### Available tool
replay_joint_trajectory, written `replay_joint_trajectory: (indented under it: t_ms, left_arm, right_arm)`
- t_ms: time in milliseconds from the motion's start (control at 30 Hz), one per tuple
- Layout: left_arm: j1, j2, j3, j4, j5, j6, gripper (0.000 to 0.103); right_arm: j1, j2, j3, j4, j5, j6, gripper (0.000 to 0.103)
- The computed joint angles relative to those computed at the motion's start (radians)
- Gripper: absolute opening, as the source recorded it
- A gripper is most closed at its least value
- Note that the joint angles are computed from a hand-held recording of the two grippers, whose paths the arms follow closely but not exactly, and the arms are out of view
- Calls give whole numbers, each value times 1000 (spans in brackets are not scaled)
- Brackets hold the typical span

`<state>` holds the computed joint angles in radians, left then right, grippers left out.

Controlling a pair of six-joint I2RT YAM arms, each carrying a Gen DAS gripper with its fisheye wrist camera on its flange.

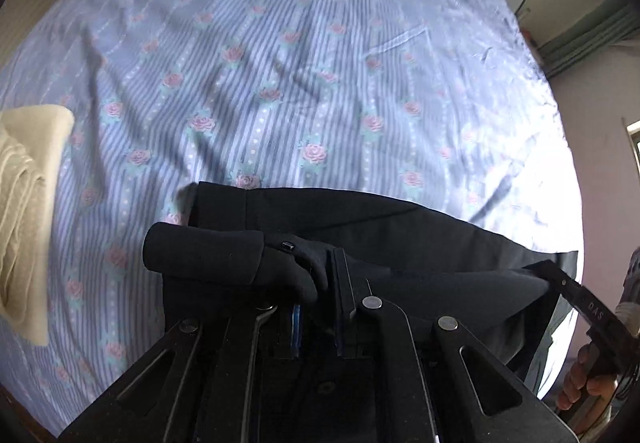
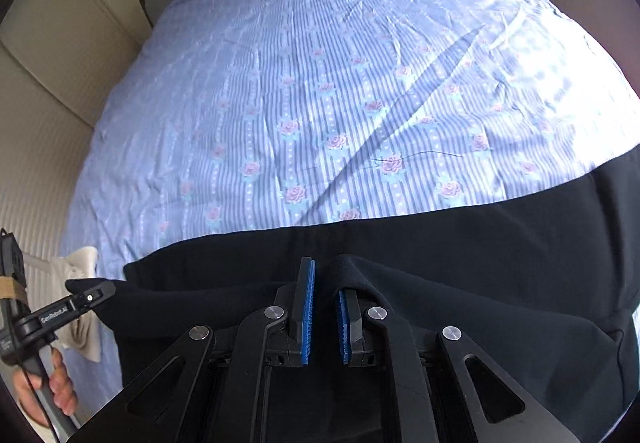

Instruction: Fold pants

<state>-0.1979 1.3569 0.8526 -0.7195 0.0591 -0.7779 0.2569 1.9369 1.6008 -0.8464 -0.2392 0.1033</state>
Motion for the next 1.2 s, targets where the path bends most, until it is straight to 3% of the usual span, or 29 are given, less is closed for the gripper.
replay_joint_trajectory:
  t_ms: [167,233,300,367,433,600,767,867,1000,1200]
  left_arm:
    - [50,130,15,37,32,25,16]
    - [52,169,46,11,28,36,19]
    - [33,170,76,-24,-8,40,35]
    - [15,117,84,-39,-28,41,70]
    - [-24,31,98,-86,-122,-3,86]
    - [-159,-114,179,-246,-228,9,87]
    - [-488,-164,305,-365,-364,-34,87]
    - [-709,-135,417,-425,-457,-128,87]
    - [-908,-40,548,-417,-492,-245,87]
    - [-1064,227,778,-376,-481,-345,87]
  right_arm:
    - [26,204,196,-86,37,12,13]
    - [35,224,213,-101,42,14,24]
    - [33,200,188,-90,-17,11,53]
    - [42,145,146,-70,-28,28,61]
    - [49,65,99,-63,-58,24,61]
    - [32,-218,-72,-52,-120,13,62]
    - [-66,-503,-208,-145,-114,-47,64]
    - [-205,-656,-250,-266,-143,-116,65]
    - [-497,-756,-253,-439,-233,-303,67]
    - [-1072,-698,-200,-687,-372,-783,67]
